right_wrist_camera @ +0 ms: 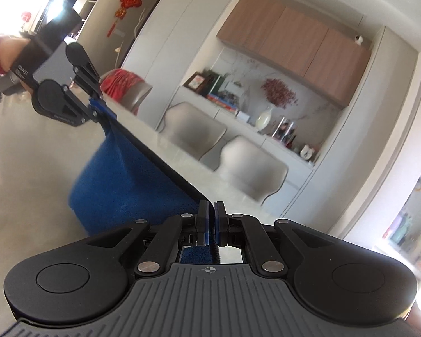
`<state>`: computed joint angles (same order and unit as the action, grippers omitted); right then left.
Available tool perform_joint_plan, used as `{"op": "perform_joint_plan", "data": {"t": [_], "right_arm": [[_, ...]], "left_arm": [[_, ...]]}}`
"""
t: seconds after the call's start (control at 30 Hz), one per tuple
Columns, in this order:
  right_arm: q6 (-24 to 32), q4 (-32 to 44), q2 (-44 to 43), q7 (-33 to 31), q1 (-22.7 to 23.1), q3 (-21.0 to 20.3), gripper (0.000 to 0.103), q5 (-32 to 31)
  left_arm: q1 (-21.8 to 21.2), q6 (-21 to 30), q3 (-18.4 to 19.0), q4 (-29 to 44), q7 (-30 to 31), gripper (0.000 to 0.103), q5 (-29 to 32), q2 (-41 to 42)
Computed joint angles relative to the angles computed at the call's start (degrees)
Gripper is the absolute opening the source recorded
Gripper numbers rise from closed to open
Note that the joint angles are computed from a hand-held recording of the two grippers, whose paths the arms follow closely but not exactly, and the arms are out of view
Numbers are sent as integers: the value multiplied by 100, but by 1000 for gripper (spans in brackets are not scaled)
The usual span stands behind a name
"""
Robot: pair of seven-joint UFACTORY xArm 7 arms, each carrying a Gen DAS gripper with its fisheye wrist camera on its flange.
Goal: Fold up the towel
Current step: 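Lift the towel up with both grippers, holding two corners apart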
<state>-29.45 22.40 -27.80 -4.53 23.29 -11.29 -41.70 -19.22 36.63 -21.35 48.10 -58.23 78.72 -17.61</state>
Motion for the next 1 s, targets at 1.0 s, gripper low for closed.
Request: {"op": "perform_joint_plan", "data": {"t": [1.0], "right_arm": [[396,3365,2606,380,-1230,1539,4,-814]], "left_arm": [[-430,1418,254,547,623,7,12,394]]}}
